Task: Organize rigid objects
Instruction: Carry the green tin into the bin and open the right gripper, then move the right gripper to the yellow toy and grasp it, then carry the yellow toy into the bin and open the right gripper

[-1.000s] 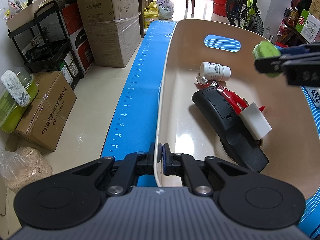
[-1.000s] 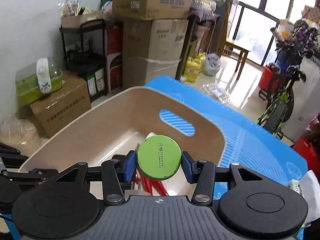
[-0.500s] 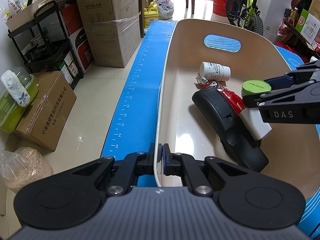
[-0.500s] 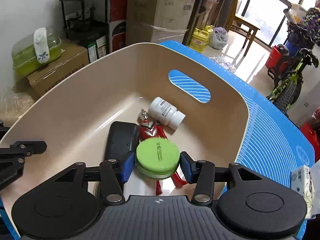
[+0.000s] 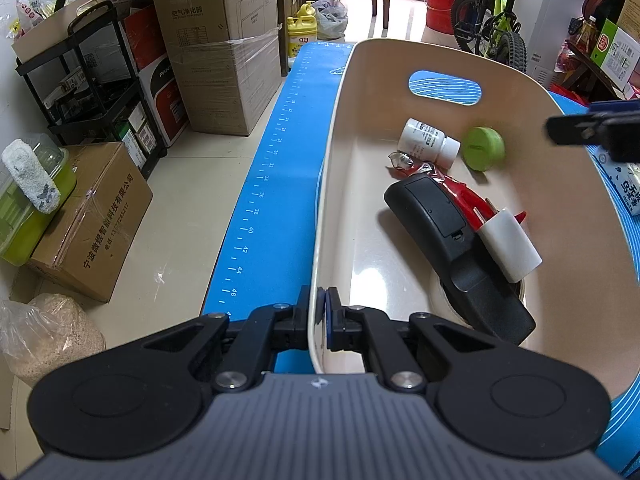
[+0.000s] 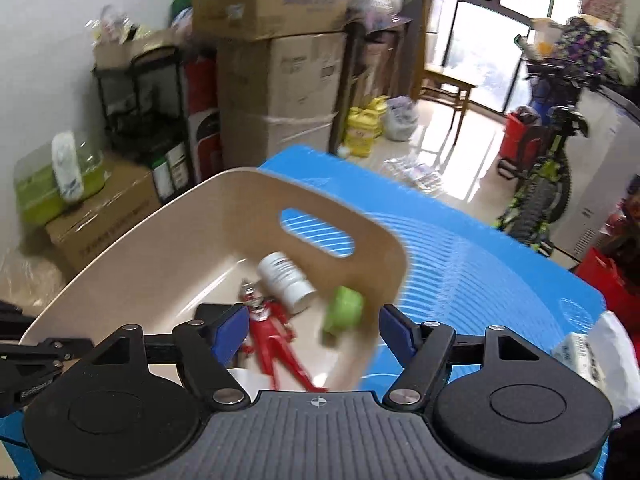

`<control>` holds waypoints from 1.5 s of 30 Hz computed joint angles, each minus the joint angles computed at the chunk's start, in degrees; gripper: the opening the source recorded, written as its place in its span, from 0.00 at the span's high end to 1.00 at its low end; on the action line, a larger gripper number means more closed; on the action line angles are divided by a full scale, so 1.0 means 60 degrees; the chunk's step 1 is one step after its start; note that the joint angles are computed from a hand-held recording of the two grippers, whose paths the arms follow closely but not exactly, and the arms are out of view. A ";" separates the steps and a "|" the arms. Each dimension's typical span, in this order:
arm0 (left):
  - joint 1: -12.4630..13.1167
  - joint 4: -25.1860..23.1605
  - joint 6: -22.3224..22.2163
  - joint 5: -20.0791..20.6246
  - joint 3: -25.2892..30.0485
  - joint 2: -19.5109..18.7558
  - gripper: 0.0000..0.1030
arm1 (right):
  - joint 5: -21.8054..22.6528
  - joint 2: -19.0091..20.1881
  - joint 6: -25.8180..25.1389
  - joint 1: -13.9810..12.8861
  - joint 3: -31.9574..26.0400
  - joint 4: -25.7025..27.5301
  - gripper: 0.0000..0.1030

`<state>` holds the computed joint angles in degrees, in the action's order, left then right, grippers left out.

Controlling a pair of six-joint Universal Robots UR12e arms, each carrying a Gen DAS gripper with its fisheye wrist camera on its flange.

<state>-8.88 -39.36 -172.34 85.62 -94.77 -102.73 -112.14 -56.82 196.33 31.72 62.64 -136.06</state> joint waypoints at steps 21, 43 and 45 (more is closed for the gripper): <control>0.0000 -0.0001 0.0006 0.0004 0.0004 -0.0002 0.93 | 0.0563 -0.0905 0.4356 -0.1085 0.1740 0.1283 0.24; -0.0002 -0.0001 -0.0003 0.0001 0.0004 -0.0002 0.93 | 0.1504 -0.0587 0.5792 -0.1197 0.1750 0.1516 0.66; -0.0002 -0.0001 -0.0003 0.0001 0.0004 -0.0002 0.93 | 0.1291 -0.0645 0.5535 -0.1136 0.1828 0.1416 0.66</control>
